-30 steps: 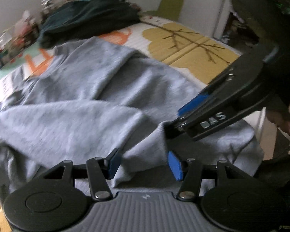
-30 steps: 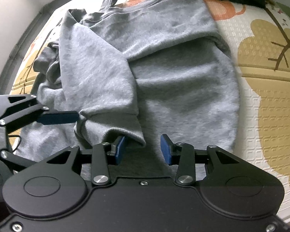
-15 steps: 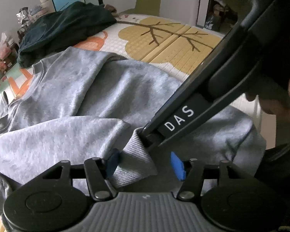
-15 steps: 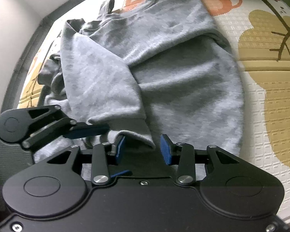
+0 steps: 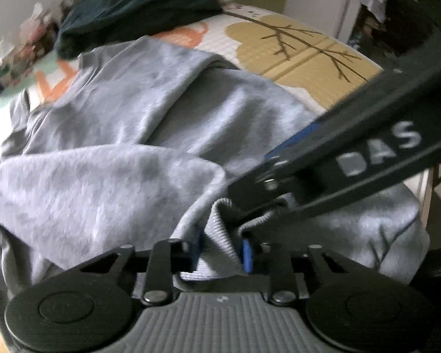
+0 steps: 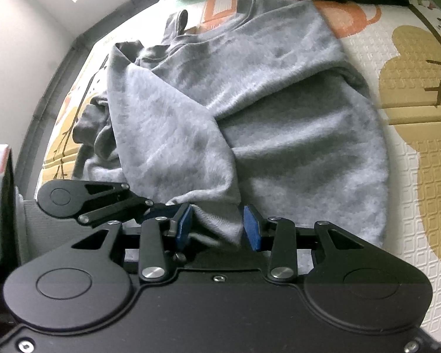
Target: Fold clothes
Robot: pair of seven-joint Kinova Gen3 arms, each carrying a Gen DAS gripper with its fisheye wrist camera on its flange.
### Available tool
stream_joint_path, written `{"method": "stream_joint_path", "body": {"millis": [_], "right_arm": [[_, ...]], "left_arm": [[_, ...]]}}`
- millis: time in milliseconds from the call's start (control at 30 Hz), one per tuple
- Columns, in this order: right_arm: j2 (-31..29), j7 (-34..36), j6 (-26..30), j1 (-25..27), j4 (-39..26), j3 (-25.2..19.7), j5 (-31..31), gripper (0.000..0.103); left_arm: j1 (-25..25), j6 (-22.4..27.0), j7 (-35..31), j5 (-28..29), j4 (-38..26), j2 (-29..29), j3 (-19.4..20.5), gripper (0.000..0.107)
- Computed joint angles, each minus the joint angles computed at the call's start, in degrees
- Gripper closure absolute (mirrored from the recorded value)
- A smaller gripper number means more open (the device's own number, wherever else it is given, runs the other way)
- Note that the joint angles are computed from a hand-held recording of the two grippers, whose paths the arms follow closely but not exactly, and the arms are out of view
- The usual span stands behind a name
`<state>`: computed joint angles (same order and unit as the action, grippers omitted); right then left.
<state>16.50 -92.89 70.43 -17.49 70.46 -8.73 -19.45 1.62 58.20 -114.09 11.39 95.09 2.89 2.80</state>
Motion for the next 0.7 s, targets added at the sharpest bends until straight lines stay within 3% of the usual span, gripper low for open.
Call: {"method": "stream_joint_path", "body": {"millis": [133, 333, 700], "right_arm": [[-0.8, -0.2, -1.2, 0.6, 0.8, 0.2, -0.7, 0.066], [-3.0, -1.6, -4.1, 1.6, 2.8, 0.8, -1.2, 0.066], [-2.9, -3.3, -2.5, 0.3, 2.6, 0.8, 2.7, 0.066]], "left_arm": [[-1.7, 1.2, 0.2, 2.2, -1.0, 0.4, -1.1, 0.092], [-3.7, 2.1, 1.5, 4.1, -2.5, 0.0, -2.0, 0.095], [-6.0, -3.5, 9.9, -2.6, -3.8, -3.0, -3.8, 0.097]]}}
